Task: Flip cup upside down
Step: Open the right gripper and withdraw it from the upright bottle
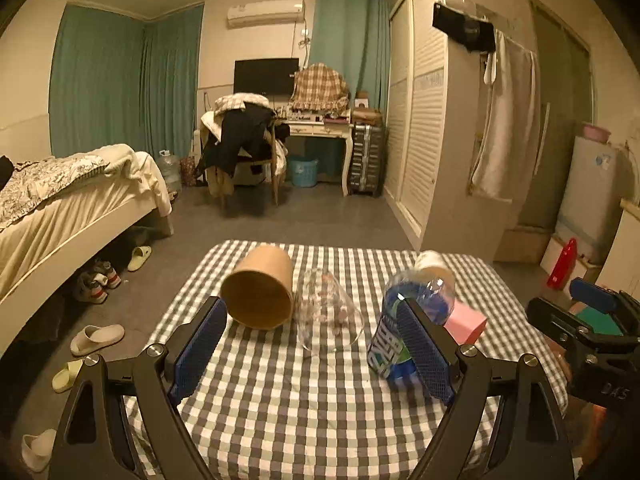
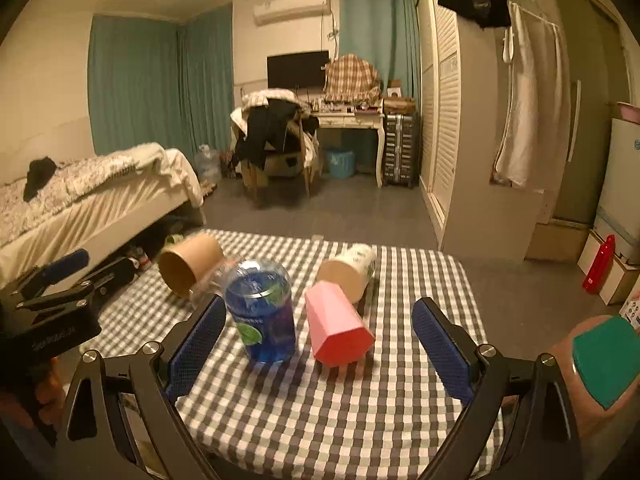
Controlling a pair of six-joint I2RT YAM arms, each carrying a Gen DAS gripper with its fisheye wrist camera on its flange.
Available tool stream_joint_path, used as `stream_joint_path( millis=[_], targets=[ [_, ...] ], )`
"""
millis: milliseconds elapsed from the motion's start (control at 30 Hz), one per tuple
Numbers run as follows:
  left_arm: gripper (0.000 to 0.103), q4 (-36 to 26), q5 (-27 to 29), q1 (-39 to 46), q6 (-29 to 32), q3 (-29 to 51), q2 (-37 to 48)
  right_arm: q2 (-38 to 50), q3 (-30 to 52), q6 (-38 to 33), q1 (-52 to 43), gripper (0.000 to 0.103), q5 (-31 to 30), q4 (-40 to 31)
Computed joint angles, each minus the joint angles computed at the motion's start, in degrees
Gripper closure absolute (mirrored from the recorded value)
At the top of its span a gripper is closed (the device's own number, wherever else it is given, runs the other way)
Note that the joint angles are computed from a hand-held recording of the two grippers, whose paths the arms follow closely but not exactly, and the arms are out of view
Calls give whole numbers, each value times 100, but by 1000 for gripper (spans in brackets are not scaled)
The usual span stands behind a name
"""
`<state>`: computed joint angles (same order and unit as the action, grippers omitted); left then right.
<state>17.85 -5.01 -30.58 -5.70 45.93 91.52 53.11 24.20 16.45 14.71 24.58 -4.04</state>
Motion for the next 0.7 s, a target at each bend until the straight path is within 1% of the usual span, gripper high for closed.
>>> stream_joint_path(
  millis=[100,233,267,333,400,533,700],
  targets=[
    [13,34,-6,-11,-55,80,212,486,-82,-84,-268,8,-357,541],
    [13,249,-114,-57,-50,79,400,1021,-132,-168,-425,8,-451,1055],
    [10,242,-140,-66,-53,110,450,1086,-140,-184,-445,8,-467,1123],
    [1,221,-165,-53,-71,181,540,1172,-169,-198,-442,8,-429,1237],
    [1,274,-198,-22,-118,183,594,1204,-221,-217,-413,0,-336,1318],
    [1,124,-175,38,-230,292,689,1195,-275,-188,-351,0,-166,1406],
    [0,112,-198,95,-234,312,700,1036,-290,-82,-433,0,-146,1271]
  ],
)
